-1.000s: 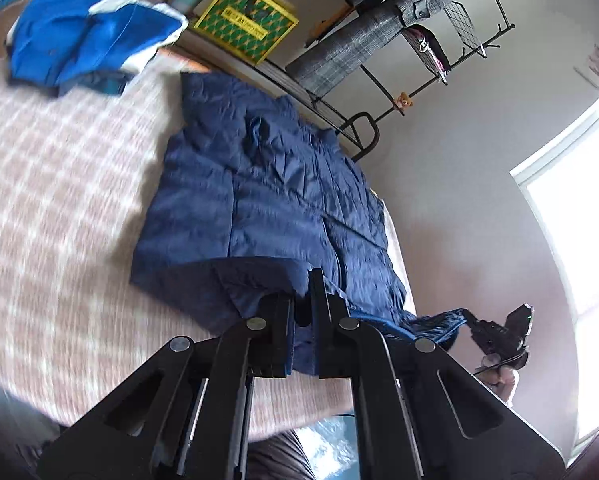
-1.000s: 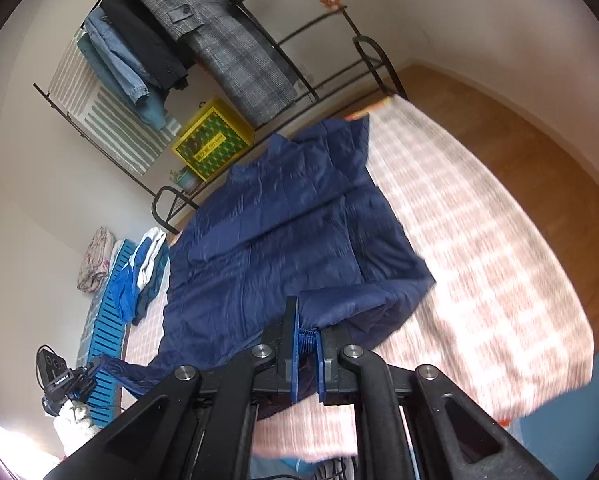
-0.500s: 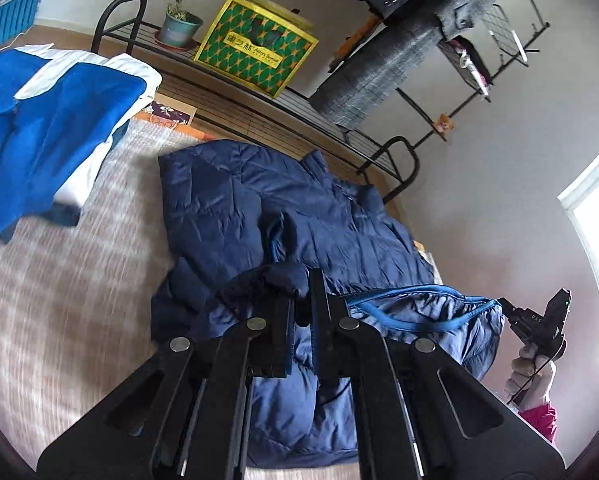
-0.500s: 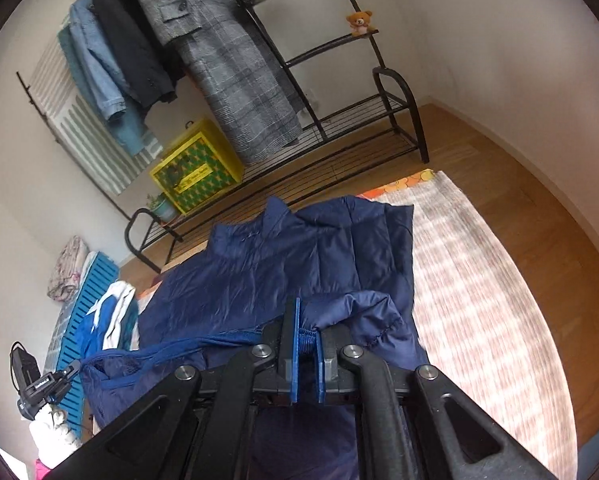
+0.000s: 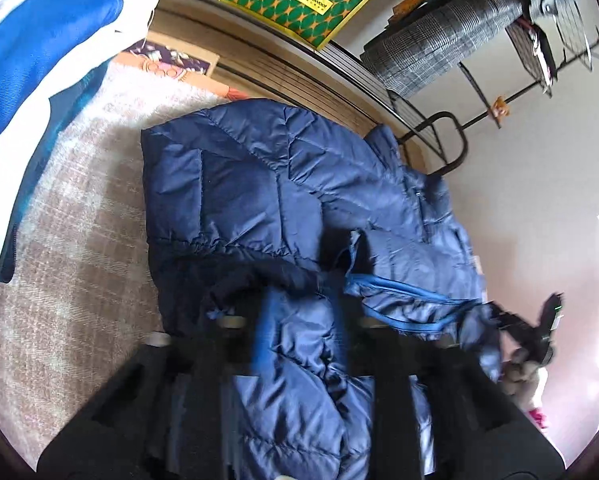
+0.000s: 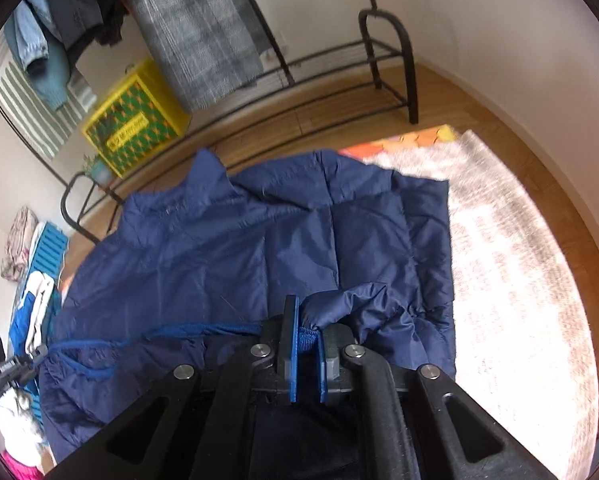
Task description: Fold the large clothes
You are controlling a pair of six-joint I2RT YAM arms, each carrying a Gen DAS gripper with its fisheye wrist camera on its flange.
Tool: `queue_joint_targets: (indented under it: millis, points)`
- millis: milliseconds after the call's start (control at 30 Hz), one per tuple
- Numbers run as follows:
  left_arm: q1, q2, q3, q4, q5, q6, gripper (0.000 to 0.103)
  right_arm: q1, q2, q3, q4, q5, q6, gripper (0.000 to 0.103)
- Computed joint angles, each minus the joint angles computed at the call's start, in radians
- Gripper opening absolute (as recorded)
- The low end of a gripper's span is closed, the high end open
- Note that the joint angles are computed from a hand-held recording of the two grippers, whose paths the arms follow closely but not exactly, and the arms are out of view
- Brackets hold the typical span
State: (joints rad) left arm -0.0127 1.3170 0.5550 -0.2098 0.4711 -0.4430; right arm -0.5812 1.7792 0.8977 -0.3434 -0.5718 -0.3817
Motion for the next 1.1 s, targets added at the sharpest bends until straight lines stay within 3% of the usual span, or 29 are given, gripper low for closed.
queue_joint_targets:
  millis: [33,100,133,233,300,367,633,700,733,767,833,900,967,1100]
  points:
    - [0.038,0.001,0.017,-0.027,0.062,0.027,0.052,-0.007,0.008,0.011,-0.019,-0.007,-0.018,0.015]
    - [0.093,-0.006,0.062,-0.111,0.157,0.083,0.054,-0.03,0.024,0.043,-0.08,-0.044,-0.065,0.036]
    - [0.115,-0.035,0.074,-0.147,0.176,0.114,0.054,-0.05,0.032,0.066,-0.13,-0.07,-0.103,0.037]
    - [0.096,-0.163,0.083,-0.224,0.053,0.291,0.054,-0.119,0.011,0.095,-0.212,-0.141,-0.243,0.039]
    - [0.047,-0.17,0.09,-0.267,-0.033,0.402,0.054,-0.137,-0.027,0.07,-0.182,-0.127,-0.303,0.064]
    - [-0.006,-0.161,0.066,-0.245,-0.122,0.438,0.054,-0.15,-0.051,0.028,-0.104,-0.086,-0.345,0.073]
    - [-0.182,-0.042,0.005,-0.059,-0.277,0.442,0.053,-0.077,0.012,0.015,0.004,0.015,-0.334,0.072]
    - [-0.232,0.005,0.014,-0.035,-0.351,0.449,0.036,-0.038,0.024,0.018,0.022,0.057,-0.321,0.072]
    - [-0.242,0.027,0.022,-0.034,-0.371,0.449,0.022,-0.021,0.034,0.019,0.036,0.081,-0.312,0.072]
    - [-0.246,0.048,0.028,-0.031,-0.377,0.449,0.012,-0.002,0.043,0.02,0.043,0.102,-0.311,0.069]
    - [-0.243,0.061,0.02,-0.013,-0.384,0.443,0.006,0.019,0.047,0.013,0.043,0.114,-0.333,0.05]
    - [-0.229,0.043,0.005,-0.001,-0.37,0.438,0.001,0.04,0.041,-0.01,0.073,0.144,-0.335,0.017]
    - [-0.206,0.004,0.002,-0.015,-0.351,0.414,0.0,0.06,0.019,-0.05,0.13,0.19,-0.32,0.005]
    - [-0.105,-0.126,0.038,-0.096,-0.269,0.409,0.0,0.032,-0.091,-0.103,0.16,0.186,-0.289,0.0]
